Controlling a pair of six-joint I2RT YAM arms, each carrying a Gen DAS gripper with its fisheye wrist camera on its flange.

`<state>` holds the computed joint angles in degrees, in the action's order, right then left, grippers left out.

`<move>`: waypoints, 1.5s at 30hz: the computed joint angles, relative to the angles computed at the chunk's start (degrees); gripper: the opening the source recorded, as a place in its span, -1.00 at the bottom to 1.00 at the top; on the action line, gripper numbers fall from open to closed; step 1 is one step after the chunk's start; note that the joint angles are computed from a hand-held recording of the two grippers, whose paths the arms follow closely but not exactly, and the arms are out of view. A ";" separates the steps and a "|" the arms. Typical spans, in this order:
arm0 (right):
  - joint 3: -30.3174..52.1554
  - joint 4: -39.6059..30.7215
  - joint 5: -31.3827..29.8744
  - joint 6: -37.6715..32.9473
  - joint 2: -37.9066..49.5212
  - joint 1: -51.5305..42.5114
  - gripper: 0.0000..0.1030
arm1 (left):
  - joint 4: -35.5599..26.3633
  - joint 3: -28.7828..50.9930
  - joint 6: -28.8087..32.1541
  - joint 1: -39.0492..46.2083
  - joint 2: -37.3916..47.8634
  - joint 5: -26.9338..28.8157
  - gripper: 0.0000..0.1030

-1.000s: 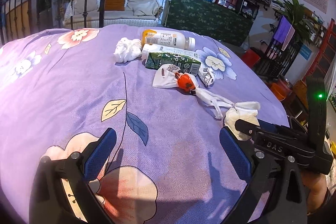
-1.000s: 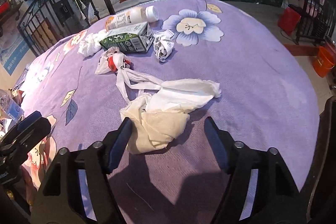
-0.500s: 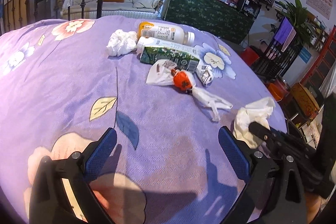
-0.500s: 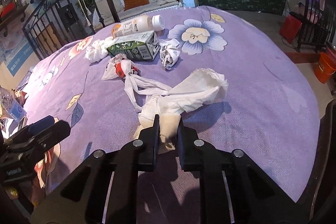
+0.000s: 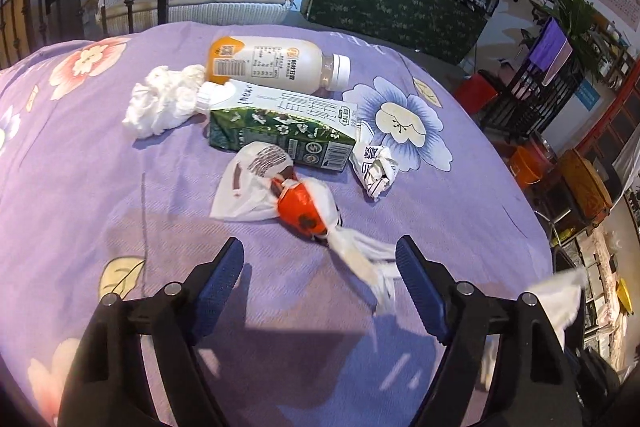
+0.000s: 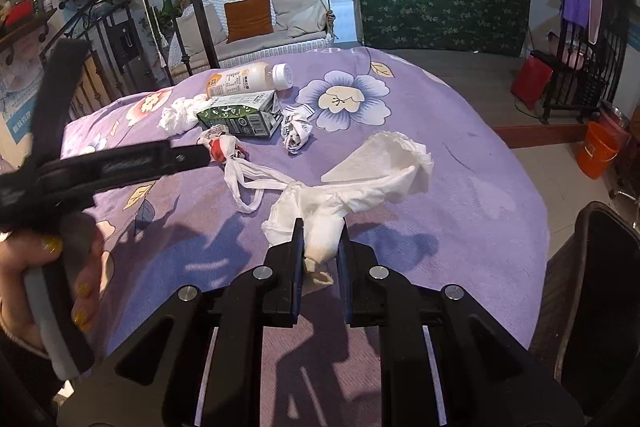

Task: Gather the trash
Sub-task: 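Grasp the white-and-red plastic bag with the left tool while the right tool grasps white gloves, then carry the white-and-red bag with the left tool while the right tool drops the gloves into the bin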

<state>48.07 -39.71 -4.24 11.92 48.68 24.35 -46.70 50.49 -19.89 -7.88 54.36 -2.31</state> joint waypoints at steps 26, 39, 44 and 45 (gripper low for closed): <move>-1.22 -5.08 -6.88 -2.18 -5.48 -9.70 -0.70 | -8.24 -2.22 -0.83 -4.84 -9.44 -3.40 -0.61; -1.92 -6.84 -8.78 -3.56 -8.35 -12.46 -0.70 | -16.66 -0.56 -16.26 -29.01 -15.95 -14.39 -0.61; -2.66 -8.47 -10.89 -4.72 -10.75 -16.13 -0.70 | -18.91 0.79 -24.73 -42.57 -14.70 -22.31 -0.61; -2.78 -8.93 -11.70 -5.18 -11.21 -17.38 -0.70 | -19.36 1.06 -26.62 -45.33 -14.35 -23.86 -0.61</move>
